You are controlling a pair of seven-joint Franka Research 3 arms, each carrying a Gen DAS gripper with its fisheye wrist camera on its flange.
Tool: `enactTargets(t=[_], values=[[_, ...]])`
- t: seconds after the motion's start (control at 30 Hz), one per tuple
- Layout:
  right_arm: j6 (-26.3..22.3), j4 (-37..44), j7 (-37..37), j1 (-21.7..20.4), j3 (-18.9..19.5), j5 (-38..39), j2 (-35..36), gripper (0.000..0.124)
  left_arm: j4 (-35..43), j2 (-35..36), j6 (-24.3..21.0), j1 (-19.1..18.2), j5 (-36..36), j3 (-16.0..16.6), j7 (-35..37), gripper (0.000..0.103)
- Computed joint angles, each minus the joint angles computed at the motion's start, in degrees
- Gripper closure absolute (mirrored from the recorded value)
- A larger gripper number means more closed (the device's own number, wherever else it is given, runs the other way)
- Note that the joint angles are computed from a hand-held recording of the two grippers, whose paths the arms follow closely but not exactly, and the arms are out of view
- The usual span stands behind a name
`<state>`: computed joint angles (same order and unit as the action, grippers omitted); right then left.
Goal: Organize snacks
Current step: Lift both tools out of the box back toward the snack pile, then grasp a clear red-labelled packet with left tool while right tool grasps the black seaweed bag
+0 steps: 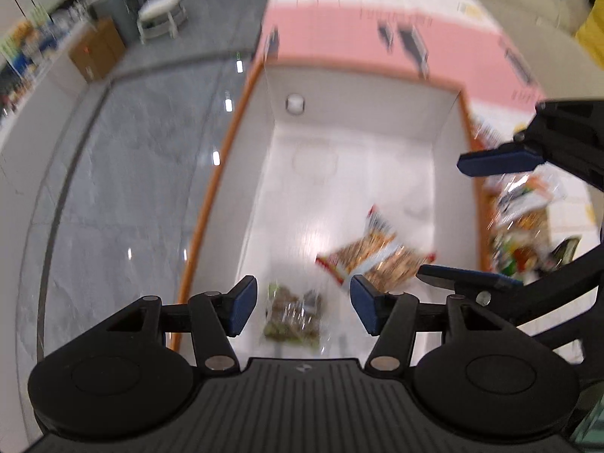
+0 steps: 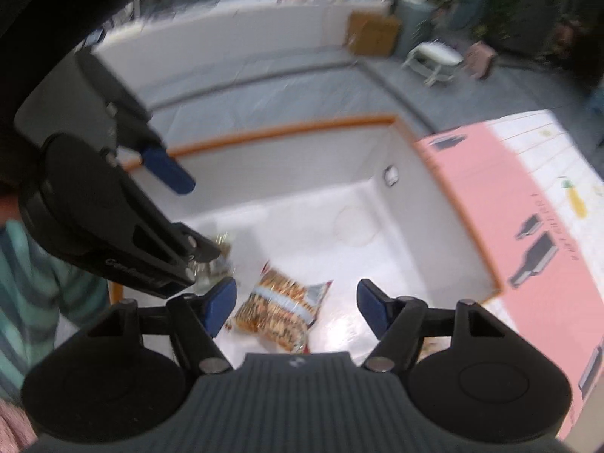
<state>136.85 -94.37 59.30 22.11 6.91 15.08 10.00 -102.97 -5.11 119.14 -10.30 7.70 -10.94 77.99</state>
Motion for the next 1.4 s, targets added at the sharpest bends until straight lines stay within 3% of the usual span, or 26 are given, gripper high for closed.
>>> enactTargets(t=[0.23,0.47,0.63,0.87,1.13,1.4], values=[[12.5,-14.7,5.6,-1.2,-0.5,6.5,-12.8,0.056,-7.8,-7.0,15.5,-1.9,3.8,-1.8,-4.3,0.034],[20.1,-28.5,15.5,-4.2,-0.6,2.7,-24.1,0.056,-12.2,-9.6,23.2,-4.4,8.0,-4.2,-8.5,0.03],[21.9,-37.3,23.8,-8.3,0.9,-3.4,-30.6,0.056,-13.4,-8.8,24.1,-6.5,8.5,-5.3,-11.0,0.03],[22.1,-46.9,35.4,-14.8,4.3,-11.9,-36.3,0.056,-14.9,-5.1,26.7,-9.8,4.2,-5.1,-8.8,0.03],[20.8,-53.3,41.1,-16.3,3.9,-15.3,-37.2,0.056,-17.2,-1.4,29.6,-11.5,0.1,-5.1,-5.4,0.03],[21.6,-53.0,41.5,-15.3,1.8,-14.7,-34.0,0.056,-14.8,3.3,29.4,-11.4,-4.0,-5.2,-5.1,0.03]])
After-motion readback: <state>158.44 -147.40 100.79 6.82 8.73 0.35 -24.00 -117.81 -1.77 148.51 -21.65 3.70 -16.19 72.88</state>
